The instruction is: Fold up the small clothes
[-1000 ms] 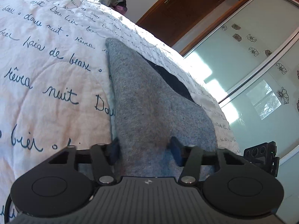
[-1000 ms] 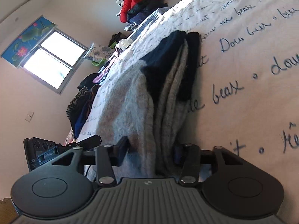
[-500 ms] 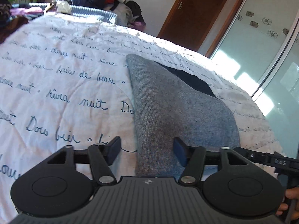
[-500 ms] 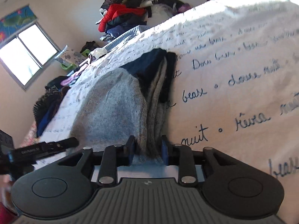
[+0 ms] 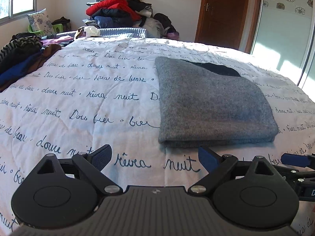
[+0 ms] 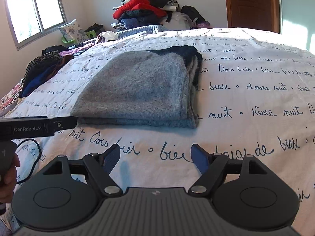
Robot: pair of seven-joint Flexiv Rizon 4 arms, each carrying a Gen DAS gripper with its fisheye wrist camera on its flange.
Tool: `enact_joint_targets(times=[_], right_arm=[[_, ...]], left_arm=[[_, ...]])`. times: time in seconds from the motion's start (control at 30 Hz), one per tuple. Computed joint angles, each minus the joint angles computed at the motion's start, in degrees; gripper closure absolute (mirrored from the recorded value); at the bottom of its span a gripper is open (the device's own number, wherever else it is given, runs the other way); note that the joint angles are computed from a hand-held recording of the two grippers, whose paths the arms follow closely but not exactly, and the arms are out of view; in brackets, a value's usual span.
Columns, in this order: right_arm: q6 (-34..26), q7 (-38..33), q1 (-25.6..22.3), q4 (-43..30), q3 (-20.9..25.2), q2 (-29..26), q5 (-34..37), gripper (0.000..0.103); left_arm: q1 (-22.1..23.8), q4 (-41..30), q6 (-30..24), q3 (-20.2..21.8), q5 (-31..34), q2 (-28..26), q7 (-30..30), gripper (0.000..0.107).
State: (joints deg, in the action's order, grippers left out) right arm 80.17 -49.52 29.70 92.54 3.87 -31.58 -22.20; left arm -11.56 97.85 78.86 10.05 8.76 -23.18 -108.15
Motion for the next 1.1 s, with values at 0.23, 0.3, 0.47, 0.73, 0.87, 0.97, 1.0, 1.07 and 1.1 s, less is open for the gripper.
enact_joint_targets(times=[0.23,0.3,0.47,0.73,0.87,0.97,1.0,1.07,1.1], right_arm=[[0.66,2.94,1.98,3.28,-2.08,2.52,-2.03,0.016],[0.79,3.85,2.30,3.98,-2.35,2.98,-2.67,0.016],[2.07,10.13,6.71,6.29,-8.85,3.68,-9.20,0.015],[2.72,21.57,10.23,7.56,-15.68,2.92,-20.74,0.015],[3.96,25.59,10.54,8.10,-17.24,2.87,-26.42,0.008],[3.97,29.05,11.15,8.57,-18.64,2.98,-31.12,0.007],[4.28,30.37,11.17,8.74,-19.07,3.01,-32.87,0.007],[4.95,33.35,11.14,8.92,-19.91,2.97,-36.38,0.007],[5.11,34.60,10.90,8.90,-19.96,2.95,-37.81,0.006]], left_arm=[[-4.09,-0.14,-1.45,4.33,6.43,0.70,-6.20,0.014],[-4.97,-0.50,-1.99,5.22,8.88,0.85,-8.20,0.014],[-5.21,-0.69,-2.27,5.42,12.66,1.19,-12.04,0.014],[-5.73,-1.63,-4.46,6.39,18.84,1.11,-19.31,0.014],[-4.57,-1.17,-3.79,5.61,19.93,1.10,-20.97,0.012],[-4.64,-0.89,-2.87,5.80,21.48,0.99,-21.74,0.009],[-5.00,-0.98,-2.88,6.13,22.26,0.89,-22.14,0.009],[-5.63,-1.39,-3.47,6.57,23.51,0.79,-22.92,0.006],[-5.64,-1.55,-3.76,6.47,23.86,0.80,-22.98,0.006]])
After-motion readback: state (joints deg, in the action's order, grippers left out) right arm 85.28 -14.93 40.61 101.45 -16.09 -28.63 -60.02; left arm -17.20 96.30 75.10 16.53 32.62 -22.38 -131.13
